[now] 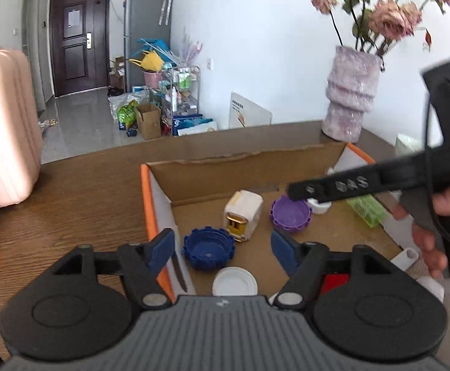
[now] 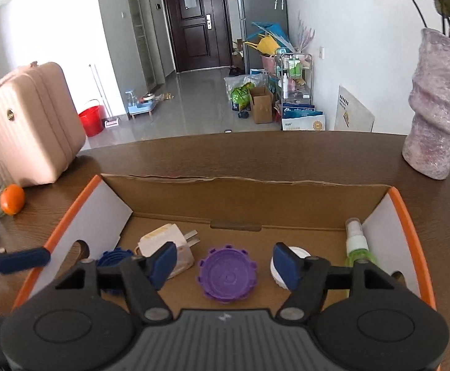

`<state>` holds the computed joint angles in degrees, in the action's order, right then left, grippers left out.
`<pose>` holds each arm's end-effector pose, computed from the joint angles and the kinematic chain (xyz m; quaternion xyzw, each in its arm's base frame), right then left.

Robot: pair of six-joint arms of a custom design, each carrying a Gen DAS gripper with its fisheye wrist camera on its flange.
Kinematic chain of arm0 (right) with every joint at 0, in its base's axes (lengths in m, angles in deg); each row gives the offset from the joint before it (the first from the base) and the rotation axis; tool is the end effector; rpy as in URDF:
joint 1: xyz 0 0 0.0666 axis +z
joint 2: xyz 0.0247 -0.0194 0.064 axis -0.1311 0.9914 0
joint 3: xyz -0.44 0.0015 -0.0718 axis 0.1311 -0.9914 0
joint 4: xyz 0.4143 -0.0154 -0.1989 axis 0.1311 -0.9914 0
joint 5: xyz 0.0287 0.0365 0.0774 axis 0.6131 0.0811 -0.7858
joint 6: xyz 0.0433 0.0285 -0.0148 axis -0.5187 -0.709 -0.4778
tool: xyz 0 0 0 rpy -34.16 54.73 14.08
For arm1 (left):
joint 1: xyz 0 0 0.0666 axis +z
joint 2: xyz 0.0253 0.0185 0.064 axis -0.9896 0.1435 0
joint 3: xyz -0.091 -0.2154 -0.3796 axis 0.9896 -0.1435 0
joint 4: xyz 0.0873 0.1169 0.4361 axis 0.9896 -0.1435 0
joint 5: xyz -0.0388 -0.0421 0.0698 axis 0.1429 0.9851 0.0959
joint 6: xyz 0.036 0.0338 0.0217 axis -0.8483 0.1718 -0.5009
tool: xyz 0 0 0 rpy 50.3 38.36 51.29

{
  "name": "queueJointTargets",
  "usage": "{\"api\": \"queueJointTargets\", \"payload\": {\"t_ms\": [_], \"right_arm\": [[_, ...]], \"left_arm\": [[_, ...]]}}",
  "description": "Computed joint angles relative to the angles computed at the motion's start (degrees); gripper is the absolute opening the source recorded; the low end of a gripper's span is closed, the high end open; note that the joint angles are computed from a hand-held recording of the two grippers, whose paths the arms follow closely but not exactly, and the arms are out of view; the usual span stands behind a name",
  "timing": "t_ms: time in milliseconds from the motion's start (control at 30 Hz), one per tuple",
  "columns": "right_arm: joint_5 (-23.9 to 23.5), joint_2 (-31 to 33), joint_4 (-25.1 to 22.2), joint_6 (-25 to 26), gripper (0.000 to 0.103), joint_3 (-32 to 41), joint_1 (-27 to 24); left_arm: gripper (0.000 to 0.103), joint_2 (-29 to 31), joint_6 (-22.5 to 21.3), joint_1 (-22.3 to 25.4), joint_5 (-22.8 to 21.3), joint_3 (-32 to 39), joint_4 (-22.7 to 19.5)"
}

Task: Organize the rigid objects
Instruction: 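Carry the purple and white caps into the red box and release both, then withdraw both tools from the box back over the table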

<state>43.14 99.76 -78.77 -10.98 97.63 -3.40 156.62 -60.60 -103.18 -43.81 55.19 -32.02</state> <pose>0.5053 0.0337 0.2841 0.1066 0.9094 0.0403 0.4000 0.5233 -0.2165 0.2900 0.2882 0.8441 -0.1733 0.4176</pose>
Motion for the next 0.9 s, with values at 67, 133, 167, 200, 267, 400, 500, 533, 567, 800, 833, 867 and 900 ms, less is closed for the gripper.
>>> {"api": "queueJointTargets", "payload": {"t_ms": [67,133,167,200,267,400,500,533,567,800,833,867,900], "right_arm": [[0.1,-1.8,-0.5,-0.1,0.068,-1.1,-0.4],[0.2,-4.6,-1.5,-0.2,0.069,-2.6,-0.7],[0.1,-6.4,-2.0,0.1,0.069,-3.6,-0.8],[0.3,-8.4,-2.6,0.5,0.069,-4.7,-0.8],[1.6,-12.8,-3.7,1.3,0.071,-7.0,-0.4],[4.0,-23.9,-5.2,2.7,0.076,-12.9,1.1],[6.3,-34.7,-6.4,1.0,0.083,-19.3,3.5],[7.5,-38.4,-7.8,0.1,0.083,-21.3,5.0],[8.8,-41.7,-8.9,-0.8,0.083,-23.2,6.7],[27.7,-60.0,-22.7,-14.5,0.083,-31.4,30.1],[31.5,-62.2,-26.0,-17.6,0.083,-31.9,34.8],[35.7,-63.6,-29.6,-21.9,0.083,-32.2,40.2],[39.7,-65.2,-33.4,-26.2,0.083,-32.5,45.8]], "left_arm": [[0.074,-1.1,0.5,0.2,-0.3,-0.5,0.2],[0.075,-2.8,0.5,0.4,-0.7,-1.4,0.2],[0.077,-4.0,0.3,0.6,-0.6,-2.2,0.2],[0.078,-5.2,0.2,0.6,-0.7,-2.9,0.4],[0.080,-8.5,-0.3,1.0,-0.8,-5.0,0.7],[0.084,-16.9,0.5,1.6,-1.9,-10.0,0.1],[0.089,-25.6,1.1,2.4,-0.8,-16.7,0.7],[0.090,-28.6,1.0,2.5,-0.7,-19.1,0.8],[0.092,-32.0,1.3,2.7,-0.7,-21.8,0.9],[0.098,-55.2,5.5,2.1,-6.1,-35.8,-7.0],[0.098,-58.6,5.5,1.0,-8.5,-37.2,-8.8],[0.098,-62.1,6.3,-0.2,-11.0,-38.5,-11.0],[0.098,-65.3,7.4,-1.2,-12.6,-39.5,-13.2]]}}
